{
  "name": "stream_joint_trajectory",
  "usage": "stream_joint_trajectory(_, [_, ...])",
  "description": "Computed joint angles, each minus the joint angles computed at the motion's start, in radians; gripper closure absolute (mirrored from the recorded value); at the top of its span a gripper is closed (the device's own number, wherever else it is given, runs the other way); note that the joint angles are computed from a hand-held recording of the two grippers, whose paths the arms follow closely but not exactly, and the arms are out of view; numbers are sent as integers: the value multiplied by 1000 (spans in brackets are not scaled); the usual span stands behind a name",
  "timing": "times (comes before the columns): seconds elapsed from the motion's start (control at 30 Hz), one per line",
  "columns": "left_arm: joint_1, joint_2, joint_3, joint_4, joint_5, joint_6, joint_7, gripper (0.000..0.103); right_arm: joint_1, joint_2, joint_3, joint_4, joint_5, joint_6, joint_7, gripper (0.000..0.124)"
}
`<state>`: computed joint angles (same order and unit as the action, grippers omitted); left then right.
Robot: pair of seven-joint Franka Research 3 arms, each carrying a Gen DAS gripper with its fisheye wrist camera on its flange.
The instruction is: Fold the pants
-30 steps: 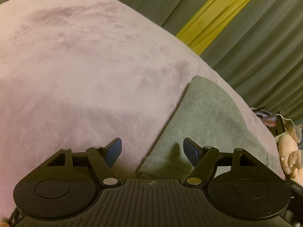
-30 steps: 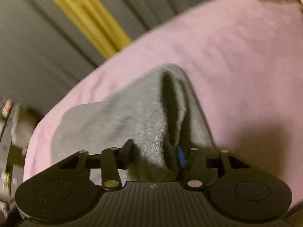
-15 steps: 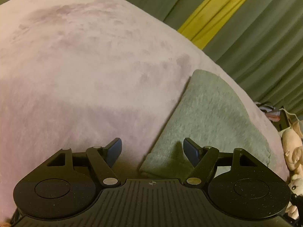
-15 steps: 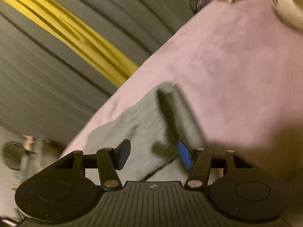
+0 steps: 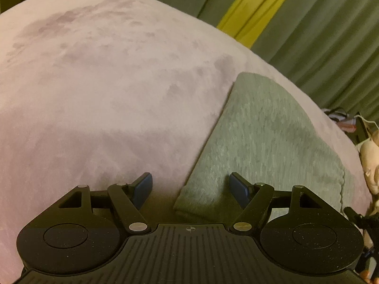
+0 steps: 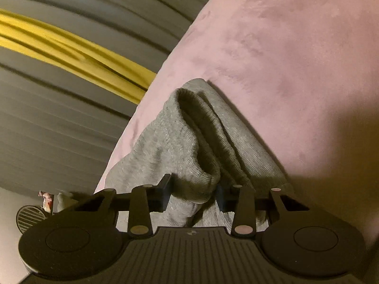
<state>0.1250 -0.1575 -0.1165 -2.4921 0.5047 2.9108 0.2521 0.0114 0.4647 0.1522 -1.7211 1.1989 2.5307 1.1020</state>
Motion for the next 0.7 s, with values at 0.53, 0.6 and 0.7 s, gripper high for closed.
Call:
stream_joint_trajectory(0.53, [7, 66, 7, 50, -52, 84, 151, 25, 16, -56, -56, -55, -202, 29, -217, 49])
stream_joint_trajectory(0.6, [2, 91, 2, 85, -8, 50, 134, 25, 7, -48, -46, -50, -193, 27, -214, 46])
stream_joint_trajectory(0.7, [-29, 126, 18, 118, -59, 45, 206, 25, -15, -20, -39, -15, -185, -24, -180, 41])
